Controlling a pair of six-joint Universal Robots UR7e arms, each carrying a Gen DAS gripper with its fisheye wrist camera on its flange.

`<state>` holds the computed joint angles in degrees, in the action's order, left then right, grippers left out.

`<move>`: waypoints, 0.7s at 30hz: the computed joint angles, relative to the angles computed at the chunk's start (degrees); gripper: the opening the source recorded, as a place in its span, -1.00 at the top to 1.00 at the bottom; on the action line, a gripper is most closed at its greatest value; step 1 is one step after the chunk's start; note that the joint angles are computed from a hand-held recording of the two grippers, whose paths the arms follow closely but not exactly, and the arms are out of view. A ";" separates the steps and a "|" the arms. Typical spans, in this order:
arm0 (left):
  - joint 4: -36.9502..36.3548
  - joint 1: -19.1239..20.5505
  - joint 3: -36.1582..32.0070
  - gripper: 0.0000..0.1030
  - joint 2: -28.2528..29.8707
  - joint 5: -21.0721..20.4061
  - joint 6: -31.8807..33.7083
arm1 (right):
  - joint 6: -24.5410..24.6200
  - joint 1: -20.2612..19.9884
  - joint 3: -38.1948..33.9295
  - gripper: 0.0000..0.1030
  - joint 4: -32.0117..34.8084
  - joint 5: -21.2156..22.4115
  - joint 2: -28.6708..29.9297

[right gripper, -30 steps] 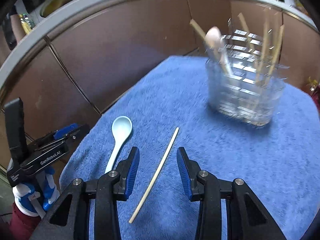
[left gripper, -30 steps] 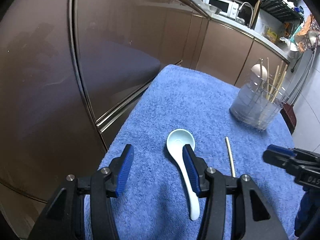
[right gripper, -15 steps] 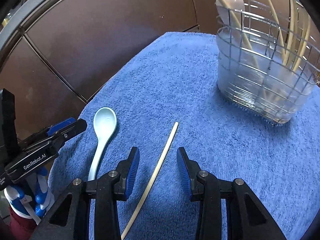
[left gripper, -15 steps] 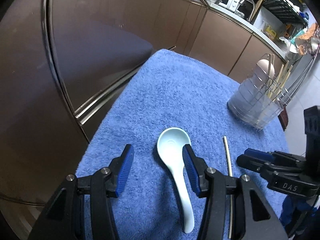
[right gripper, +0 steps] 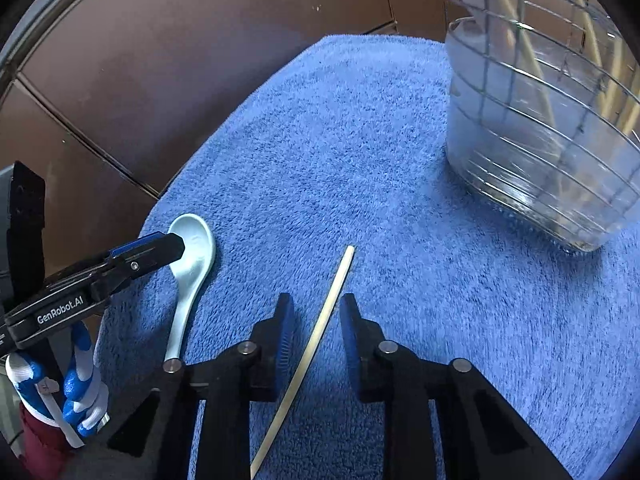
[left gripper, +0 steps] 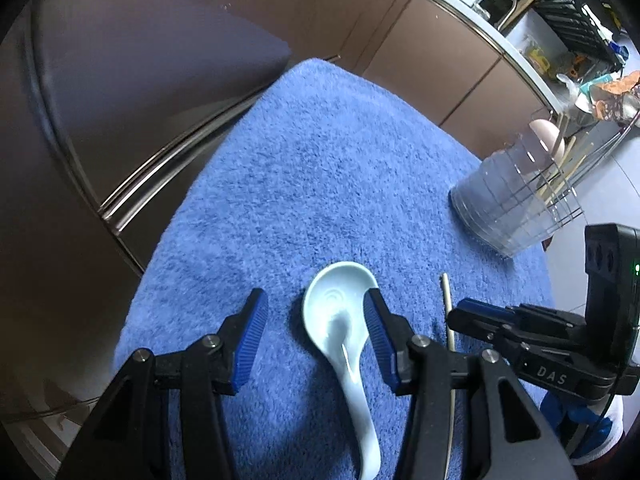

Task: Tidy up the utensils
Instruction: 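Grasp the white spoon handle with the left tool while the right tool grasps the chopstick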

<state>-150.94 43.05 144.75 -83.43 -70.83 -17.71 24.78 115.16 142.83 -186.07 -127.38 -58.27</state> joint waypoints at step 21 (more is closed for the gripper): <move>5.55 -0.89 -4.69 0.44 6.93 2.29 -0.07 | -0.73 -3.27 -6.61 0.78 15.56 -0.23 -0.57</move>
